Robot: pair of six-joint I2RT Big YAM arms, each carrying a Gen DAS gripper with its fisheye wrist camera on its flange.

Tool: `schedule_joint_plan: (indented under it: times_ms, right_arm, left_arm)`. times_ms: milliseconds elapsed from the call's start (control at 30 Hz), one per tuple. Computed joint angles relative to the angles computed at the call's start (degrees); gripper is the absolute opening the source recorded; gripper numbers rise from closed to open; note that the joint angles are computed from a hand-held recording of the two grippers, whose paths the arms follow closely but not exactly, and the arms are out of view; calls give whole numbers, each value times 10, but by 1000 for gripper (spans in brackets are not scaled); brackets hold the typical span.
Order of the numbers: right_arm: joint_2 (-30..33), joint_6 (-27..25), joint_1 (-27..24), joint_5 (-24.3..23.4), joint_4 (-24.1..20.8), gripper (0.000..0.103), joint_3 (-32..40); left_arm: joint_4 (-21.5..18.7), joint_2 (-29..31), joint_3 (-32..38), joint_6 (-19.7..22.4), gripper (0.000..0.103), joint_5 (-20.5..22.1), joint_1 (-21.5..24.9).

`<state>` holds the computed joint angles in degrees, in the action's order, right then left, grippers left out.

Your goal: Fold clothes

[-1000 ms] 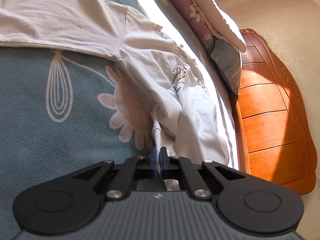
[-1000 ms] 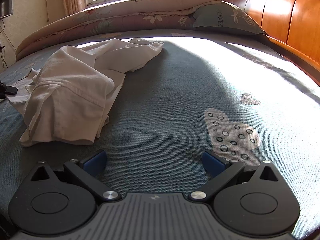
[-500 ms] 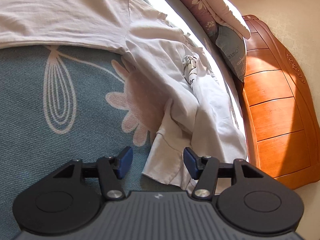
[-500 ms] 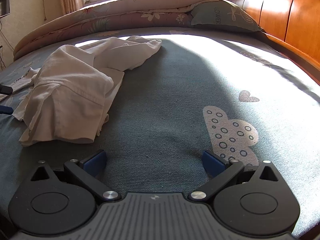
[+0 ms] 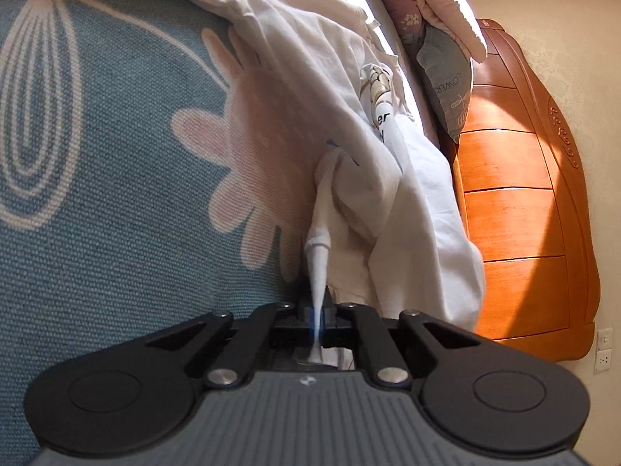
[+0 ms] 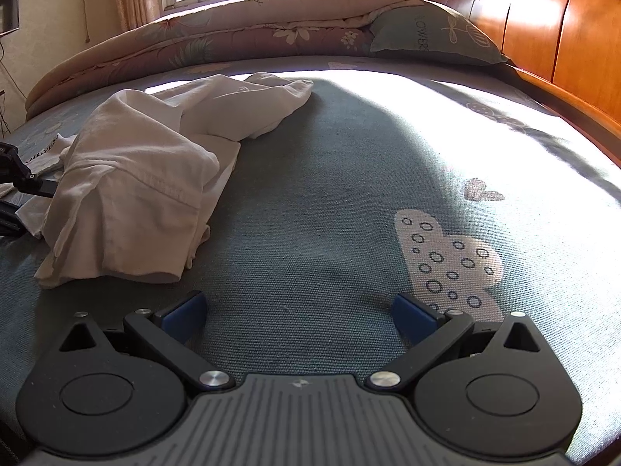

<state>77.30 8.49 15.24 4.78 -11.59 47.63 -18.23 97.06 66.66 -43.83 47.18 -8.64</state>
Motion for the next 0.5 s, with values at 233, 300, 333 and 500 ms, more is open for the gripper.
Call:
schedule_joint_plan:
  times_ms: [233,300,333,500]
  right_arm:
    - [4,2,1,3,-3,103,6]
    - [4,2,1,2,-8,103,7]
    - [4,2,1,3,-9,103,8]
    - [5,5,4,7,-11,103,9]
  left_arm:
    - [-33,-42,-3,35,2,-89,-29]
    - [-5,-72,-30,25,1,-92,-29]
    - [9,-88,-43,19,1,-92,-28]
    - [15,-186,-101,11,1,-107,-15]
